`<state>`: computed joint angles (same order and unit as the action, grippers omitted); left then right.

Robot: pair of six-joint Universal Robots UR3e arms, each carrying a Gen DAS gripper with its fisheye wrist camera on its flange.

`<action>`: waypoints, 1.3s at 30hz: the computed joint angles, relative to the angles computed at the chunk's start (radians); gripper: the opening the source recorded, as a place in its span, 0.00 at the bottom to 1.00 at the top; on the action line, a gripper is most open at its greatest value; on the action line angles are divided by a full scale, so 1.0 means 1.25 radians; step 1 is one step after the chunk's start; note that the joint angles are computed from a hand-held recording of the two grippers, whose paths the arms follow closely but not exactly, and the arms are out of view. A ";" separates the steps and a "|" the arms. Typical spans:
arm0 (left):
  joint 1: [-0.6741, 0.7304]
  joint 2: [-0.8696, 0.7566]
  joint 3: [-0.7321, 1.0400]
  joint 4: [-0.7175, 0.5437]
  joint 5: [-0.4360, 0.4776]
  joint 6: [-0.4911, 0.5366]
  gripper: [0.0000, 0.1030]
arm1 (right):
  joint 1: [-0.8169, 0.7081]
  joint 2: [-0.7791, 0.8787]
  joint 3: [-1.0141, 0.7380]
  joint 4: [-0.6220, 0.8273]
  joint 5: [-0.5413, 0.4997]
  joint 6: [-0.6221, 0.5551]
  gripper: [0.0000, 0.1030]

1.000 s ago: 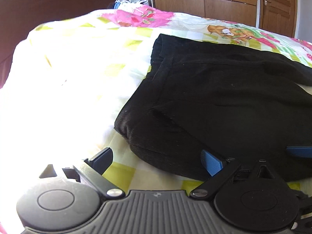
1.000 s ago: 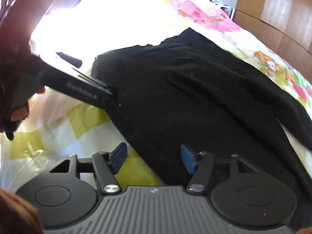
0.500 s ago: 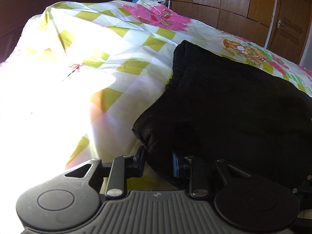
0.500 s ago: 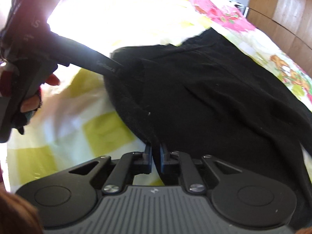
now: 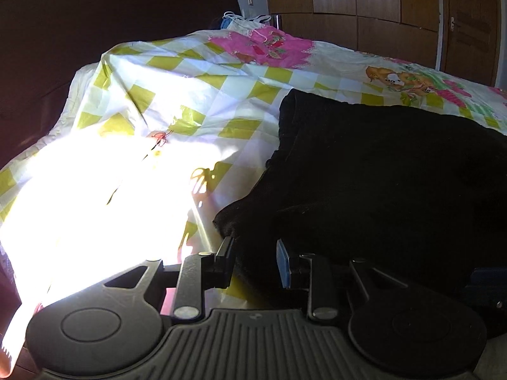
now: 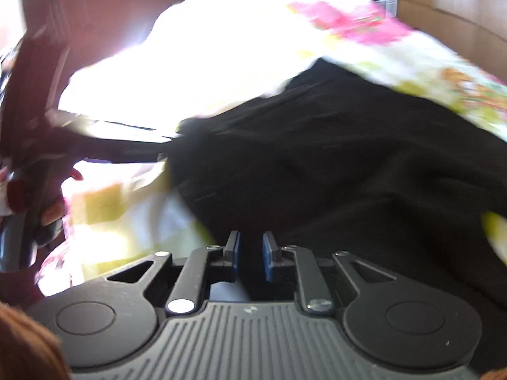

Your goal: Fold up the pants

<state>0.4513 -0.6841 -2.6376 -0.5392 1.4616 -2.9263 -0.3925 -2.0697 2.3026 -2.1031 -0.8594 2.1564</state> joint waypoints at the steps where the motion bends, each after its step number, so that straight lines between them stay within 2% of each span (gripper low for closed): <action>1: -0.073 -0.061 0.014 0.062 0.042 -0.033 0.41 | -0.070 -0.036 -0.008 0.070 0.012 -0.037 0.16; 4: -0.291 -0.262 0.081 0.210 0.130 -0.125 0.44 | -0.308 -0.116 -0.029 0.236 0.021 -0.152 0.16; 6: -0.447 -0.429 0.158 0.294 0.179 -0.185 0.46 | -0.467 -0.128 -0.042 0.282 0.012 -0.210 0.17; 8: -0.574 -0.597 0.255 0.360 0.206 -0.222 0.47 | -0.609 -0.083 -0.073 0.287 -0.002 -0.227 0.21; 10: -0.672 -0.752 0.387 0.371 0.208 -0.235 0.48 | -0.718 -0.003 -0.110 0.246 -0.015 -0.203 0.24; 13: -0.788 -0.950 0.610 0.337 0.207 -0.233 0.48 | -0.823 0.145 -0.169 0.117 -0.032 -0.107 0.26; 17: -0.889 -1.155 0.913 0.238 0.195 -0.219 0.50 | -0.864 0.364 -0.290 -0.020 -0.046 0.090 0.28; 19: -0.914 -1.232 1.039 0.184 0.183 -0.210 0.50 | -0.882 0.456 -0.355 -0.033 -0.041 0.163 0.28; 22: -0.941 -1.303 1.152 0.133 0.175 -0.187 0.51 | -0.868 0.555 -0.432 -0.028 -0.047 0.265 0.31; 25: -0.961 -1.355 1.229 0.093 0.164 -0.185 0.53 | -0.877 0.587 -0.471 0.053 -0.001 0.285 0.32; 27: -0.969 -1.367 1.240 0.083 0.169 -0.185 0.53 | -0.864 0.610 -0.471 0.007 0.031 0.303 0.32; 29: -0.972 -1.371 1.245 0.077 0.167 -0.188 0.54 | -0.851 0.635 -0.481 -0.019 0.034 0.339 0.11; 30: -0.975 -1.375 1.254 0.069 0.168 -0.191 0.54 | -0.846 0.651 -0.495 -0.012 0.036 0.356 0.05; 31: -0.978 -1.378 1.265 0.057 0.168 -0.195 0.54 | -0.851 0.659 -0.507 0.002 0.041 0.360 0.04; 34: -0.980 -1.377 1.267 0.065 0.133 -0.204 0.54 | -0.914 0.610 -0.498 0.059 0.085 0.278 0.04; 36: -0.990 -1.387 1.283 0.065 0.125 -0.209 0.55 | -0.953 0.571 -0.478 0.057 0.098 0.243 0.04; 39: -0.995 -1.414 1.307 0.047 0.111 -0.217 0.59 | -0.964 0.574 -0.475 0.015 0.053 0.234 0.05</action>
<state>-0.7920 -2.4512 -1.0036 -0.4805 1.6004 -3.1981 -1.5975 -1.3518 1.7084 -2.0845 -0.7926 2.4491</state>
